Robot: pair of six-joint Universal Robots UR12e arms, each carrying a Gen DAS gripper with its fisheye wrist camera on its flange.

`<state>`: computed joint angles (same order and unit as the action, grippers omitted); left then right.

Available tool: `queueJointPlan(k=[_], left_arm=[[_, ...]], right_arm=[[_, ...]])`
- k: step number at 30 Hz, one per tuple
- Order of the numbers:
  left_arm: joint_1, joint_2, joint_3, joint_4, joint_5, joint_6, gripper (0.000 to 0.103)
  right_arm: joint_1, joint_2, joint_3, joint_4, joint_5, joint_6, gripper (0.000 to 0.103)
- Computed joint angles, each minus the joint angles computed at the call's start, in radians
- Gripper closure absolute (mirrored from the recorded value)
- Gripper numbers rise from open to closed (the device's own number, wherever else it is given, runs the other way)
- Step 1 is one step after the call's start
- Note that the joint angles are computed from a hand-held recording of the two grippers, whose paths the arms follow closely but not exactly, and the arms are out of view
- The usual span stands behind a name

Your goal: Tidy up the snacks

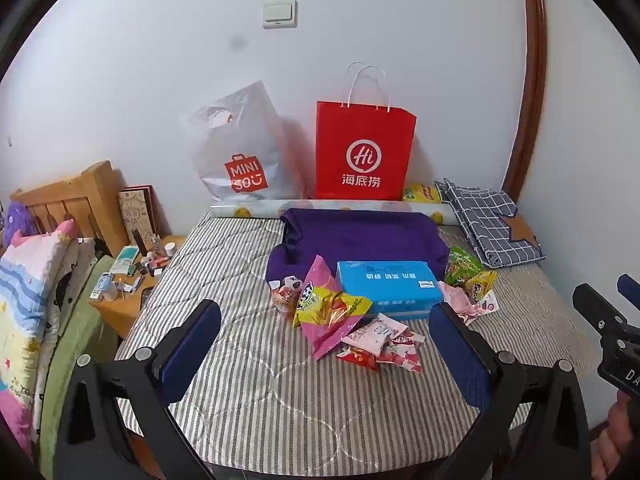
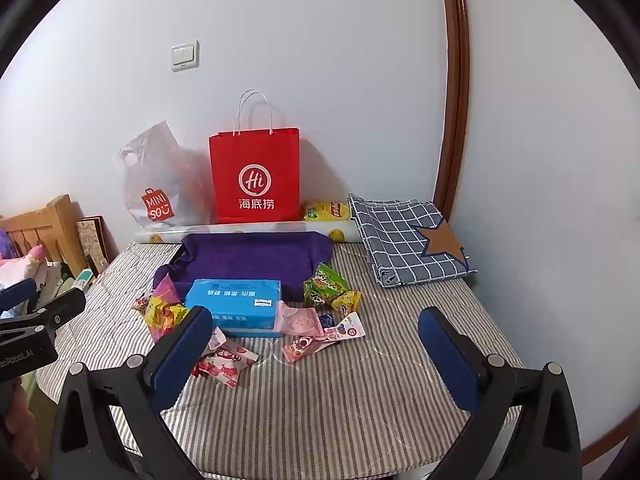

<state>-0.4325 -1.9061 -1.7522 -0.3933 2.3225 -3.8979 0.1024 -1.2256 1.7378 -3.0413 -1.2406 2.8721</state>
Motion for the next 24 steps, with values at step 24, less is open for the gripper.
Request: queueJointPlan(k=[24], left_arm=[[-0.002, -0.004, 0.003, 0.002, -0.001, -0.002, 0.001]], right_arm=[[0.001, 0.003, 0.0, 0.009, 0.006, -0.007, 0.0]])
